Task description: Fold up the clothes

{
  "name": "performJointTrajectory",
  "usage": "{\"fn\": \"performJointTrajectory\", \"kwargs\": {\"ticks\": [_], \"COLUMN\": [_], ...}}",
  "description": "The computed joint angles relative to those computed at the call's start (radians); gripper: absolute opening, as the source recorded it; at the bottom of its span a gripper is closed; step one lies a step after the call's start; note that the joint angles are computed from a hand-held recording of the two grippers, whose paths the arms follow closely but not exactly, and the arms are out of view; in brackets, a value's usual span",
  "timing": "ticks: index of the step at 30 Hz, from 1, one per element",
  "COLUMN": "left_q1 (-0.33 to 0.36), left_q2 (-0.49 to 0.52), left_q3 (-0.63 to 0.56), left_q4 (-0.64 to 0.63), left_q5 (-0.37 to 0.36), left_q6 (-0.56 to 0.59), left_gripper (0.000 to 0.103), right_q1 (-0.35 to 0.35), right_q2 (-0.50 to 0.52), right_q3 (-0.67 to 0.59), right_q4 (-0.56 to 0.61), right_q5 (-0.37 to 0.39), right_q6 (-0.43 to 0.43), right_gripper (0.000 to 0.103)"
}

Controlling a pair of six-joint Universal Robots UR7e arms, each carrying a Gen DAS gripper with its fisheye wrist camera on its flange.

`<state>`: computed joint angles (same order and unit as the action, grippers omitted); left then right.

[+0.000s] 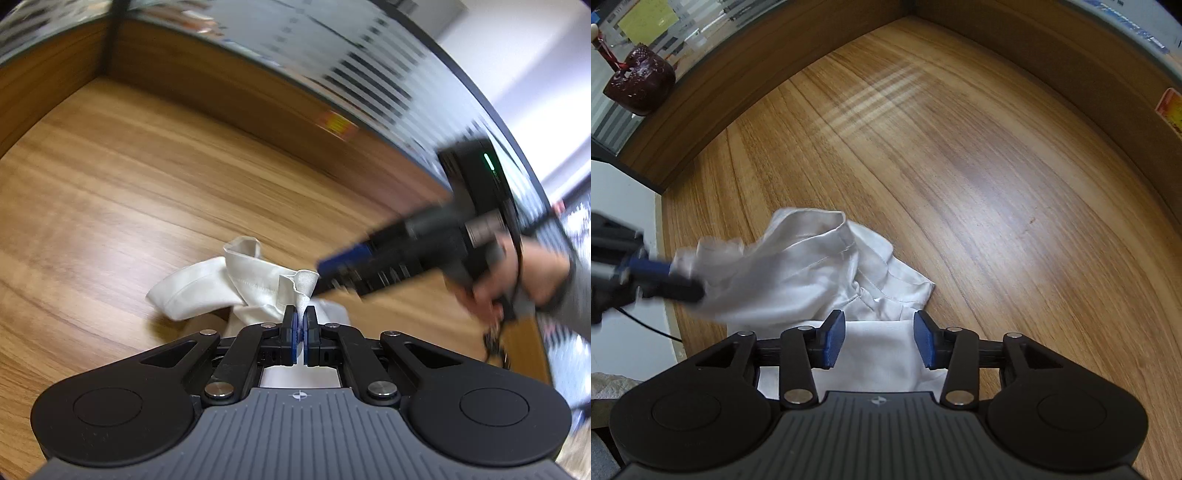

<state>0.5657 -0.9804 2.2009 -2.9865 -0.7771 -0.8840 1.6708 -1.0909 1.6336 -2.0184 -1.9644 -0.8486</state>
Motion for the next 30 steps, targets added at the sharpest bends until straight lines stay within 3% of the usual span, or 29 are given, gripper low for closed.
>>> {"fn": "performJointTrajectory", "kwargs": {"ticks": [5, 15, 19, 24, 30], "left_q1": [-0.029, -0.070, -0.097, -0.117, -0.157], "left_q2": [0.047, 0.106, 0.109, 0.119, 0.108], "left_q3": [-0.005, 0.041, 0.067, 0.096, 0.129], "left_q4": [-0.018, -0.019, 0.007, 0.008, 0.031], "left_q5": [-0.066, -0.190, -0.206, -0.202, -0.172], "left_q6": [0.057, -0.023, -0.090, -0.161, -0.251], "left_gripper": [0.003, 0.003, 0.003, 0.003, 0.003], "right_q1": [0.011, 0.024, 0.027, 0.031, 0.016], "right_q2": [-0.022, -0.029, -0.027, -0.007, -0.017], "right_q3": [0.008, 0.021, 0.041, 0.060, 0.083], "right_q4": [-0.007, -0.014, -0.053, -0.105, -0.073], "right_q5": [0.011, 0.005, -0.004, -0.043, -0.111], "right_q6": [-0.016, -0.035, -0.050, -0.066, -0.090], "right_gripper": [0.050, 0.052, 0.063, 0.065, 0.065]}}
